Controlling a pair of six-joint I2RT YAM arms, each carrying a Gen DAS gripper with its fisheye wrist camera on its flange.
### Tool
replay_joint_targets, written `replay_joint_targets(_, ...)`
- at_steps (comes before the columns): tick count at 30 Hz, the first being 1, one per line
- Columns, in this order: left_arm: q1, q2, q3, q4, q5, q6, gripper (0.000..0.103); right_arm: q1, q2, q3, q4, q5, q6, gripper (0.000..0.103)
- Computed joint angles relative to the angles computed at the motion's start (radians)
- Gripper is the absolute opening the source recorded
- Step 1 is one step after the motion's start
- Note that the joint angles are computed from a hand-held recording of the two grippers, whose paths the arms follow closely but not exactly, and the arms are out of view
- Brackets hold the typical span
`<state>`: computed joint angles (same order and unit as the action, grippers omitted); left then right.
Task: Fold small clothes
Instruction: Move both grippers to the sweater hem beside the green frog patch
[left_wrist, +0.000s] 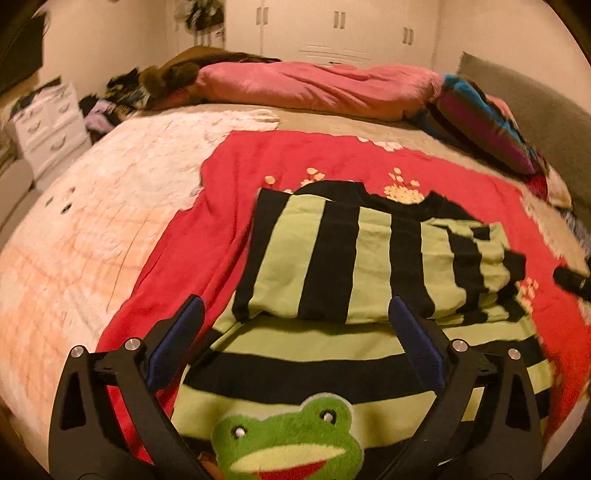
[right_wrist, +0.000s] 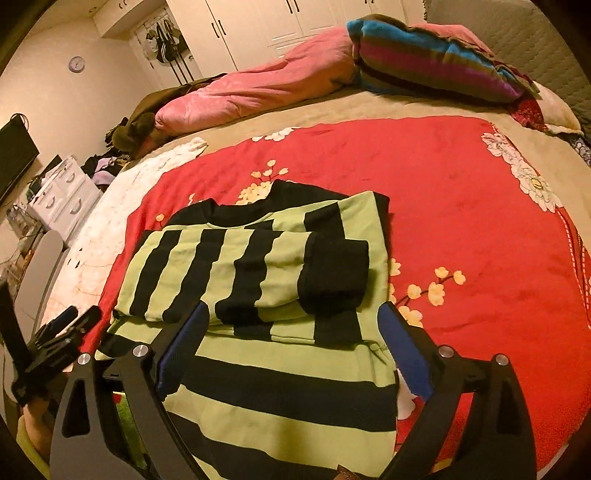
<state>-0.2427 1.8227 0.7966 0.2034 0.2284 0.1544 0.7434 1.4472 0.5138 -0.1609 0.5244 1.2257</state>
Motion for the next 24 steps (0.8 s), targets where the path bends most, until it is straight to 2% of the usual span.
replay_joint_targets(2,0.023,-0.026,-0.006,-0.018,0.033,-0.012,0.093,0.009,-0.005,0.005,-0.015,0.006,0.01,0.092)
replay_joint_targets(10,0.084,-0.099,-0.015,-0.079,0.067,0.002,0.093,0.051,-0.041,0.028,-0.089,0.039,0.047,0.092)
replay_joint_targets(15,0.131,-0.135,-0.013,-0.096,0.042,0.029,0.093,0.079,-0.059,0.046,-0.13,0.056,0.06,0.092)
replay_joint_targets(24,0.245,-0.156,0.041,-0.211,0.106,0.051,0.093,0.141,-0.091,0.075,-0.215,0.092,0.105,0.092)
